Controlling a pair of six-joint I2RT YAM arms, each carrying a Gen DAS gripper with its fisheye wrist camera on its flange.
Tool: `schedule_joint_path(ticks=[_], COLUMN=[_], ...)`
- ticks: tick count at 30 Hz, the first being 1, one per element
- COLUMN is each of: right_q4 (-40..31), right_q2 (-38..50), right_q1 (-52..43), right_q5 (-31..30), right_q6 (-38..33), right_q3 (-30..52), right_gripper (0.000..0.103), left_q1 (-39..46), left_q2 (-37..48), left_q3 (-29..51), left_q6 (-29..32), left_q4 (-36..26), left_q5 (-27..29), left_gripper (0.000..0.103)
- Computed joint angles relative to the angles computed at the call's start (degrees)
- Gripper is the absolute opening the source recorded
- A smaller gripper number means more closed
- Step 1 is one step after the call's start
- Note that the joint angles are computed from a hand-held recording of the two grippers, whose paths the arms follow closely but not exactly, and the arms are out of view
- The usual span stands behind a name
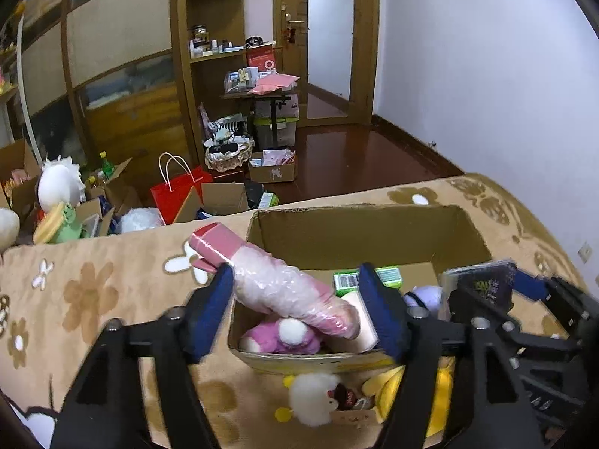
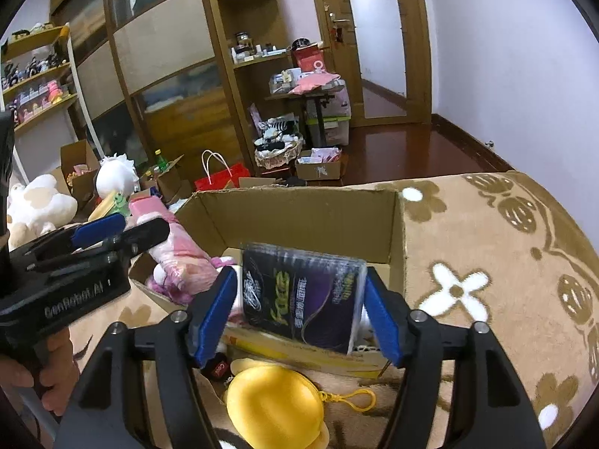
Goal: Organize soft objects
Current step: 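Open the right tool to drop the tissue pack into the box while the left tool drops the bottle, then withdraw both tools toward the yellow plush and white fluffy chick beside the box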
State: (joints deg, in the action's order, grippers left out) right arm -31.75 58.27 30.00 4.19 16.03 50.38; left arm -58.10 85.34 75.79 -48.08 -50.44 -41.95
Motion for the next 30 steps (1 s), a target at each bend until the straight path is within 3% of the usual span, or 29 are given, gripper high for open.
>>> schedule_joint_path(ticks=[13,30], right_q4=[-4.8,-14.89], right_q2=[-3.53,-11.06], right_q1=[-0.77,8.06], right_q5=[1.55,7.95], right_q6=[2.54,8.3], right_q3=[1.26,1.1], right_gripper=[0.102,0.103], left_q1=[-4.07,-10.22], left_q2=[2.95,-0.43], left_q3=[5.5,8.55], left_q6=[-3.62,-16.98], left_q4=[-12.71,-27.1], left_q5=[-2.11,0.74], left_gripper=[0.092,0.099])
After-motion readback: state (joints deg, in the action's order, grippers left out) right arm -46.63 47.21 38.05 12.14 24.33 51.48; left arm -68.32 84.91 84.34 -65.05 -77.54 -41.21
